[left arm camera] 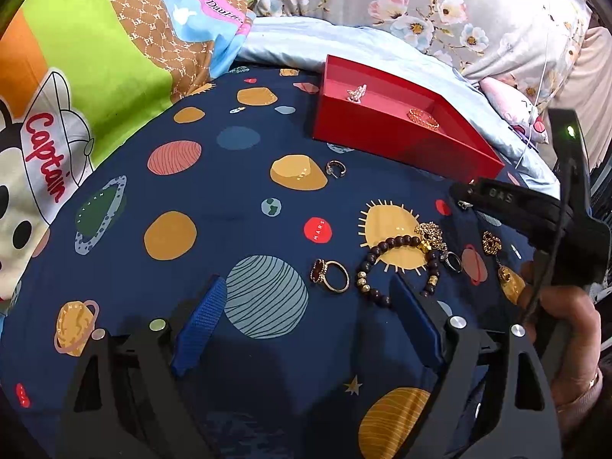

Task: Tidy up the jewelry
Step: 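Reach the right tool to the gold watch and close on it, then grasp the gold ring with the left tool while the right tool holds the watch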

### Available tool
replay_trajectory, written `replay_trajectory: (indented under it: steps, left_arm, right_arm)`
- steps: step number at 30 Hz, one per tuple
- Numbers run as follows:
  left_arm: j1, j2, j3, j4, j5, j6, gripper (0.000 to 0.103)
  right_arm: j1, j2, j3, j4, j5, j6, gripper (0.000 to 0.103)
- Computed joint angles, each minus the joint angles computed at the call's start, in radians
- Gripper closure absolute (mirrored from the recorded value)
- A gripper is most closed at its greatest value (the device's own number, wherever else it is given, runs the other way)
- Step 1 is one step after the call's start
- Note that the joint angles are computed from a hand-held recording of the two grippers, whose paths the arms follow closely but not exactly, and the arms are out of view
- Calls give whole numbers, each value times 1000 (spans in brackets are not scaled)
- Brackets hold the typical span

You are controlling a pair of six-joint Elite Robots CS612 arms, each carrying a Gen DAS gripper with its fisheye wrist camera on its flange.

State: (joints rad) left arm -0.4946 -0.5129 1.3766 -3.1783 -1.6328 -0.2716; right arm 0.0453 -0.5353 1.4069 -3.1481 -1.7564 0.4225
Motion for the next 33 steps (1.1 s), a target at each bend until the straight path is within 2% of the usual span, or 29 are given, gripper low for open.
replay_trajectory:
  steps: [2,6,12,19,28,31,33]
  left_arm:
    - [-1,-1,1,2,3,2,19]
    - [-2,-1,1,4,5,3,19]
    - [-2,-1,1,3,5,3,19]
    - [-1,0,-1,1,-4,13,19]
    - [-5,-2,0,5,4,28,19]
    - [-8,-3,-6,28,17,36,26]
    - [-9,-1,-12,38,34,42,36]
  right_arm:
    - [7,4,-17,29,-34,-15,66]
    - [9,-1,-9,46,-64,-36,81]
    - [-5,-22,45,-2,-30,-36,82]
    - [-30,-38,113,-113,83,-4,82]
    - [-25,-74,184,-212,130,-32,83]
    - [-21,-92,217,-243,148,-49,83]
    - [-19,-103,238,-258,160,-56,83]
